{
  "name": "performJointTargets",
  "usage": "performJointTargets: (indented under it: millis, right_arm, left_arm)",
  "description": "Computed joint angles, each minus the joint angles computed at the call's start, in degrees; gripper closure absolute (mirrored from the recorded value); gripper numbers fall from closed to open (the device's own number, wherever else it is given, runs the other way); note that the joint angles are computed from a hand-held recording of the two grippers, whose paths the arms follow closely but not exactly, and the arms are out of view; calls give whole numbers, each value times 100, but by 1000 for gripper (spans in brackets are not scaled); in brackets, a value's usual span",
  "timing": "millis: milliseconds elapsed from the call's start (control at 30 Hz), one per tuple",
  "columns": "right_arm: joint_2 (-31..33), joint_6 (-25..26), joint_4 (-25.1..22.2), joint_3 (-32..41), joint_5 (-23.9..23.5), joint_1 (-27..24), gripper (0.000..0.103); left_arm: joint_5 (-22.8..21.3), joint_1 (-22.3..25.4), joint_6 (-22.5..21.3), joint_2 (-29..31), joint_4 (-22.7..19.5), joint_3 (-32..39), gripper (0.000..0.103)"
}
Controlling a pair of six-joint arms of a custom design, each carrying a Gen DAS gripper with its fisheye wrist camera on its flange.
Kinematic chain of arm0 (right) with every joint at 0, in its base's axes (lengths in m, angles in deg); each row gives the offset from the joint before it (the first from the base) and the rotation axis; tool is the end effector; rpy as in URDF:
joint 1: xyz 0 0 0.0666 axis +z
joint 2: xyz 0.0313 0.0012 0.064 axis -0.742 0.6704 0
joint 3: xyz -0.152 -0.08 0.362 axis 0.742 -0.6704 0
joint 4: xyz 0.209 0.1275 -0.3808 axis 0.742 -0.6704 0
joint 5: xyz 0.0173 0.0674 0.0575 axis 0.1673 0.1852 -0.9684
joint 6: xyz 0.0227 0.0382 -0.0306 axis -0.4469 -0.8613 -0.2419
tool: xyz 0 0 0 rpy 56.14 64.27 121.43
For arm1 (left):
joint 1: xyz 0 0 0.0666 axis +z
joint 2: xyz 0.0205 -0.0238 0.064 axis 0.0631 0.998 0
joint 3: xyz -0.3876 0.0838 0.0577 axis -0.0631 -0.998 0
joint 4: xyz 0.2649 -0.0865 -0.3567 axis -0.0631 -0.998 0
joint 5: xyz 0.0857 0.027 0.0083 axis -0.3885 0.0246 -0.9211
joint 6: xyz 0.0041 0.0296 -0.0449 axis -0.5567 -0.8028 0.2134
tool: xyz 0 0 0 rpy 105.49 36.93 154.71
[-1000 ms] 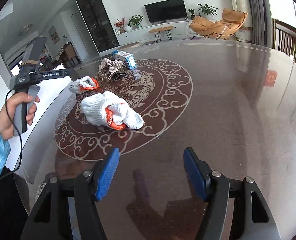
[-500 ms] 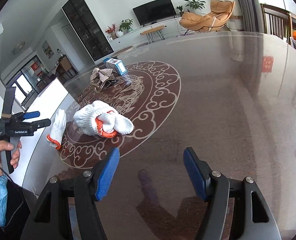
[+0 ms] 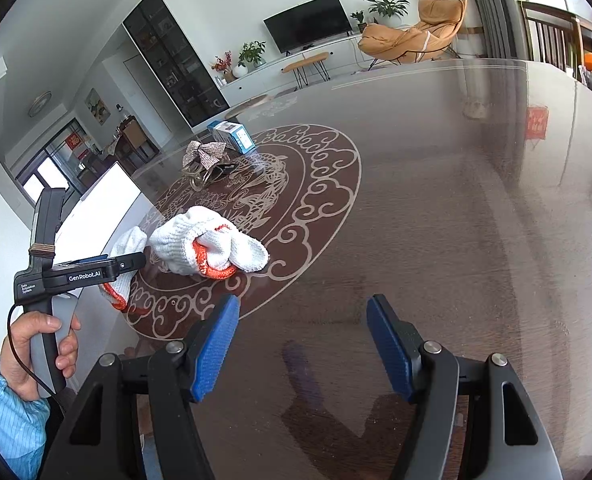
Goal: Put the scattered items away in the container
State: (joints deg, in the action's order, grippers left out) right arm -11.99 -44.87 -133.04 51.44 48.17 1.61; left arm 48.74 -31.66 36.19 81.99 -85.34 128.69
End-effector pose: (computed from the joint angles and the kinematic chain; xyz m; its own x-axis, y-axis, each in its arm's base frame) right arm 0.2061 0.2100 0.4057 -0.5787 0.5252 -0.6239 0.3589 0.8510 0.3835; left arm 0.4279 -0.2973 0.3825 -0.7489 0.4535 -0.4831 0.4715 0.8770 0.0923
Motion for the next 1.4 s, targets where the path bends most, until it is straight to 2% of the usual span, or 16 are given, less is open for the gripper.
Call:
performJointTargets:
  millis: [100,200,300,367,467,567,633,700,733,767,800,867,1000,1200,1333,1400]
  right_arm:
    - [29,11,-40,22,-5,1,34]
    - [164,322,-109,150,-202,-102,34]
    - [525,1808,226,558,-603,-553,35]
    - [858,3221,847,907,-964,-966,35]
    - [1823,4978,1217,1740,-1654,-1579,35]
    - [2813,5855,1033,2614,-2063,-1989,35]
    - [3361,6213,772,3115,-2407,-2181,35]
    - [3815,6520,455,3509,-2458,-2276,35]
    - [3991,6610,323,3646,-2426,-2310,35]
    - [4129,6640,207,3753,-2499,-2349,35]
    - [4236,6640,90,3838,-2568,-2381,39]
    - [4359,6466,-123,3941,-2771,-2415,46]
    - [4138,6052,-97,3731,-2729,-2201,48]
    - [3352,5035,105,3107,-2553,-1330,52]
    - [2856,4282,195,2603,-2113,-488,52]
    - [2808,3959,92,2523,-1635,-14,52]
  left_arm:
    - [512,188,53,-30,51,-67,0]
    - [625,284,-42,20,55,-27,0]
    - [604,270,-8,143,-42,127,0]
    - [577,249,42,184,-14,165,0]
    - [518,217,130,161,116,116,0]
    - [498,194,135,75,277,-12,0]
    - [500,192,104,-40,468,-146,9]
    - [536,203,42,-122,649,-229,36]
    - [531,209,19,-154,707,-251,44]
    - [602,241,5,-165,736,-252,60]
    - [782,294,11,-176,749,-252,66]
    - [1054,393,22,-225,779,-293,70]
    - [1244,492,-89,-487,761,-528,70]
    - [1068,586,-269,-1416,474,-1150,70]
    - [898,537,-271,-1881,262,-1499,70]
    - [925,513,-203,-1999,203,-1630,70]
